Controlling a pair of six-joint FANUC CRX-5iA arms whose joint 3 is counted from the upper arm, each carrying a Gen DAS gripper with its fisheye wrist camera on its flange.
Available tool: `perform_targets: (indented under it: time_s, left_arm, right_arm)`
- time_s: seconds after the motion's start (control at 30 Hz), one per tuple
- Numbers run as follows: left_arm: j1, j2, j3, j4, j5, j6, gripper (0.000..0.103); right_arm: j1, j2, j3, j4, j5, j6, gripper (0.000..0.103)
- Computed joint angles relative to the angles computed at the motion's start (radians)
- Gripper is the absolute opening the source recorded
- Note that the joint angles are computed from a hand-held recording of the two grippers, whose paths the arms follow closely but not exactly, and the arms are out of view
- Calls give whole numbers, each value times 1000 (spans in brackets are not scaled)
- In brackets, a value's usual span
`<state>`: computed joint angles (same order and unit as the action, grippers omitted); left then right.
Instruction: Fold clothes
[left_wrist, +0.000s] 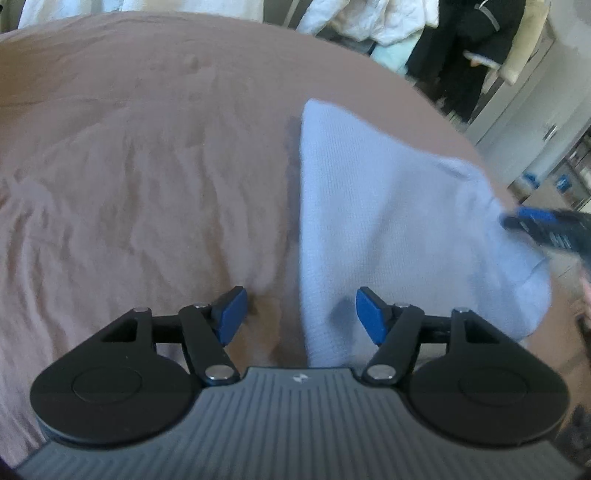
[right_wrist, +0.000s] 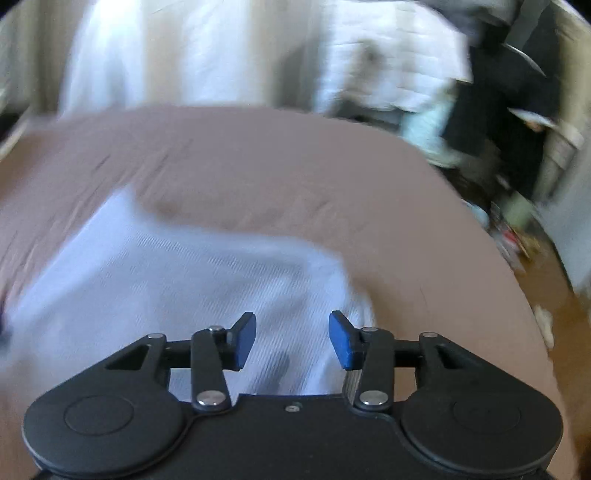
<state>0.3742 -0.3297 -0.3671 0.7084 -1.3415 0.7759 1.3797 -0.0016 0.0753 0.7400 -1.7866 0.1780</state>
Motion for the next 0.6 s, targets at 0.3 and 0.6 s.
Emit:
perform_targets:
  time_s: [0.3,0.6]
  left_arm:
    - [9,26,40,-25,-39,45,65]
    - [50,15,-5,116,-58,0,63]
  right_arm:
    - [60,23,105,-247,-446,-491,35]
    - [254,-223,-173,-127,282,-1191,82]
